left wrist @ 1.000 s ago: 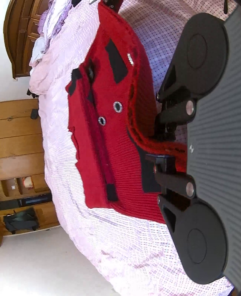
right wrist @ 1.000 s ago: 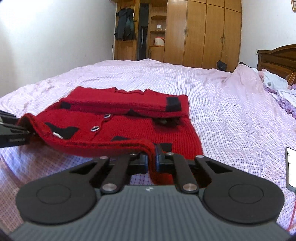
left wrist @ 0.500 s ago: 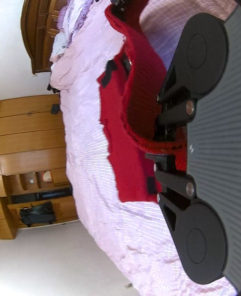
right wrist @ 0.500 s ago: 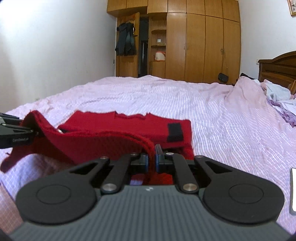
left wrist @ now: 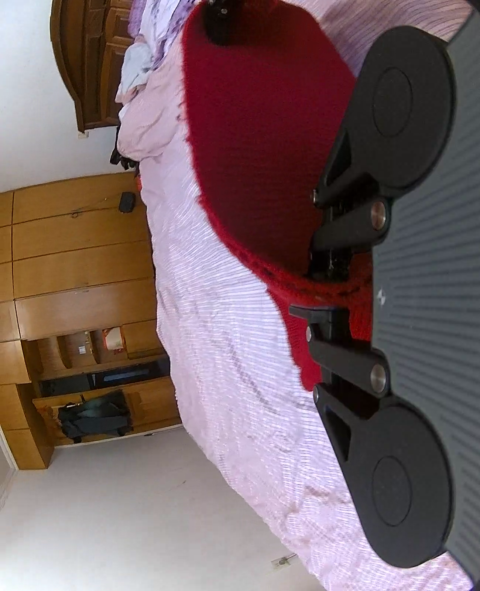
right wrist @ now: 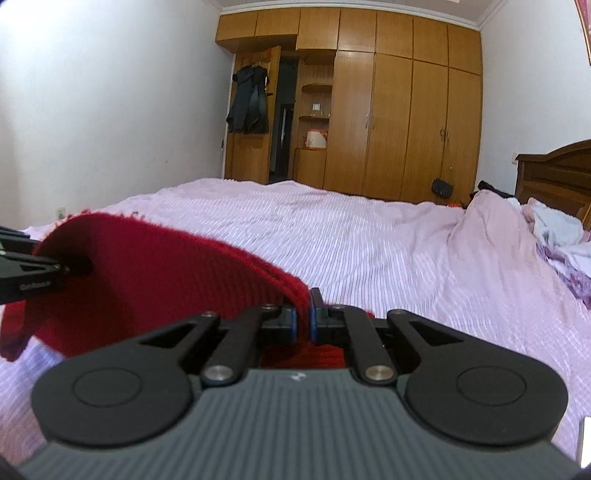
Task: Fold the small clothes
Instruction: 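Lift the hem with both tools and fold it over toward the collar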
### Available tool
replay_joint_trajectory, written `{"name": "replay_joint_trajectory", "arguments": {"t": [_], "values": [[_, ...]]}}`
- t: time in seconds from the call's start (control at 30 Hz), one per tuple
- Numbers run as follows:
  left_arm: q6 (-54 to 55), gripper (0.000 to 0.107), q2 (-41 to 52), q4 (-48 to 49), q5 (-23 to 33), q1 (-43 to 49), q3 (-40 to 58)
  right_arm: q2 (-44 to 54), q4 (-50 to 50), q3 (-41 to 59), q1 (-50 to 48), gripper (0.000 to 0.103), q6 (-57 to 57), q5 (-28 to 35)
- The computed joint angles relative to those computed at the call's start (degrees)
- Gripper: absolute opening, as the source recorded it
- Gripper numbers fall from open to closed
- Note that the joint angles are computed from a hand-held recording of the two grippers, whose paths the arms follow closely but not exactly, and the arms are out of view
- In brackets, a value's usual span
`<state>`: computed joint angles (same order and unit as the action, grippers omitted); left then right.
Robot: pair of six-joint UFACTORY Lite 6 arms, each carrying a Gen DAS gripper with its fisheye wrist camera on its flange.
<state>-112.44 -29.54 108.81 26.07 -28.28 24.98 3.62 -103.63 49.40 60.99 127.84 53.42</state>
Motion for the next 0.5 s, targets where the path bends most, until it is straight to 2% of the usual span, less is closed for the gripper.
{"name": "replay_joint_trajectory", "arguments": {"t": [0.27, 0.5], "values": [[-13.3, 0.009, 24.1, 17.9, -3.5, 9.5, 20.4, 10.7, -8.6, 12.4, -11.3, 0.009, 1.4, -6.9], [-9.9, 0.009, 48.0, 16.9, -6.9, 13.5, 39.9, 25.6, -8.5, 27.3, -18.5, 0.009, -1.9, -15.2]]}}
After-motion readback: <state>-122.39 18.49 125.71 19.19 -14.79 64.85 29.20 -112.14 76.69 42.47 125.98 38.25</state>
